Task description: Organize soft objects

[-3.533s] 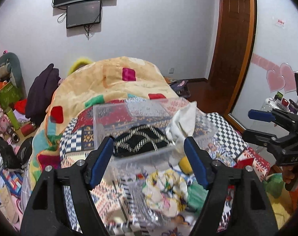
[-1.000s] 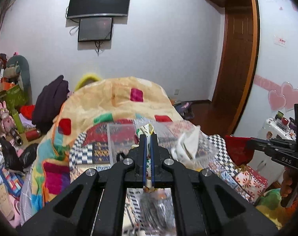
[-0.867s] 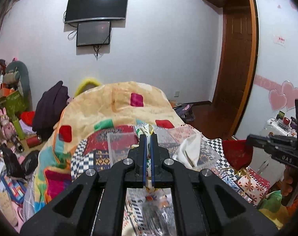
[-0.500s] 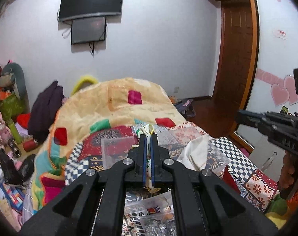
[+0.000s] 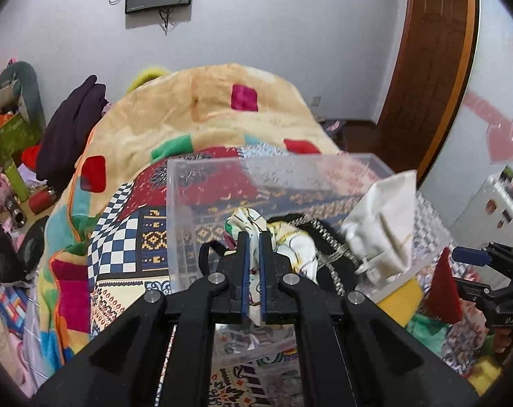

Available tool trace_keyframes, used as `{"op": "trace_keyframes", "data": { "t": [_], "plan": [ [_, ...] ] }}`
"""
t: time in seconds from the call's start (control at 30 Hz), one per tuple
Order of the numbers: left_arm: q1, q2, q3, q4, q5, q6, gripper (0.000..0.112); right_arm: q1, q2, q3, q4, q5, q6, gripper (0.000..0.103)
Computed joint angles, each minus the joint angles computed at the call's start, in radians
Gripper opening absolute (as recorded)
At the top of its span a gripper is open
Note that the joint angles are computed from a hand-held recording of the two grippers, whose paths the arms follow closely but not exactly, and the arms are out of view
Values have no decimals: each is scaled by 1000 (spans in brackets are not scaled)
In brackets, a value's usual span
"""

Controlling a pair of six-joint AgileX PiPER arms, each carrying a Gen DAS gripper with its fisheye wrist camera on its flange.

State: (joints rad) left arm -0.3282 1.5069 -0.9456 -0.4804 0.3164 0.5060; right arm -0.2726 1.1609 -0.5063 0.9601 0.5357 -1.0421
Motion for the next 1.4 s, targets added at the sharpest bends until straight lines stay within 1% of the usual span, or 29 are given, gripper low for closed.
{"op": "trace_keyframes", "data": {
  "t": [0.07,0.1,0.13,0.17,0.3,0.33,0.37,0.43,0.5,0.57,0.63,0.7,0.87,0.93,1.0,1.1,1.13,1.17,1.3,1.4],
  "plan": [
    [-9,4,-1,38,-1,-34,3,-27,51,-13,48,53,-61,61],
    [-13,5,-1,48,3,-41,6,-30,78,-21,55,75,-77,61],
    [-16,11,-5,53,7,-45,7,-18,87,-21,59,74,-81,56],
    [-21,10,-2,66,3,-57,10,-3,97,-21,55,68,-79,49],
    [-16,8,-8,29,24,-18,18,24,115,-20,56,76,-89,37],
    [-14,4,-6,18,30,-9,19,16,115,-21,59,87,-94,28],
    [-10,-1,-5,4,38,3,22,13,113,-22,51,86,-86,21],
    [1,-19,3,-32,53,33,29,-11,87,-14,43,104,-74,20],
    [19,-44,14,-86,74,84,42,-34,61,-10,45,117,-77,19],
    [27,-76,29,-108,79,107,49,-51,8,-6,34,128,-64,18],
    [26,-114,47,-105,74,108,53,-66,-46,-9,21,146,-47,18],
    [33,-156,66,-120,74,129,60,-73,-99,-21,1,168,-19,18],
    [41,-239,105,-138,58,144,72,-1,-153,-76,8,122,31,18],
    [48,-263,120,-147,55,154,76,34,-156,-107,33,96,30,18],
    [53,-284,137,-152,50,162,83,75,-150,-137,53,63,36,18],
    [66,-304,163,-173,45,188,89,149,-105,-176,85,-20,19,18],
    [71,-306,169,-183,48,201,89,192,-77,-190,78,-73,30,18],
    [77,-305,174,-195,54,217,90,214,-53,-202,74,-99,32,18],
    [84,-286,192,-201,56,236,90,308,99,-253,55,-206,51,18],
    [89,-261,204,-218,57,263,90,339,169,-272,-14,-239,114,18]
  ]
}}
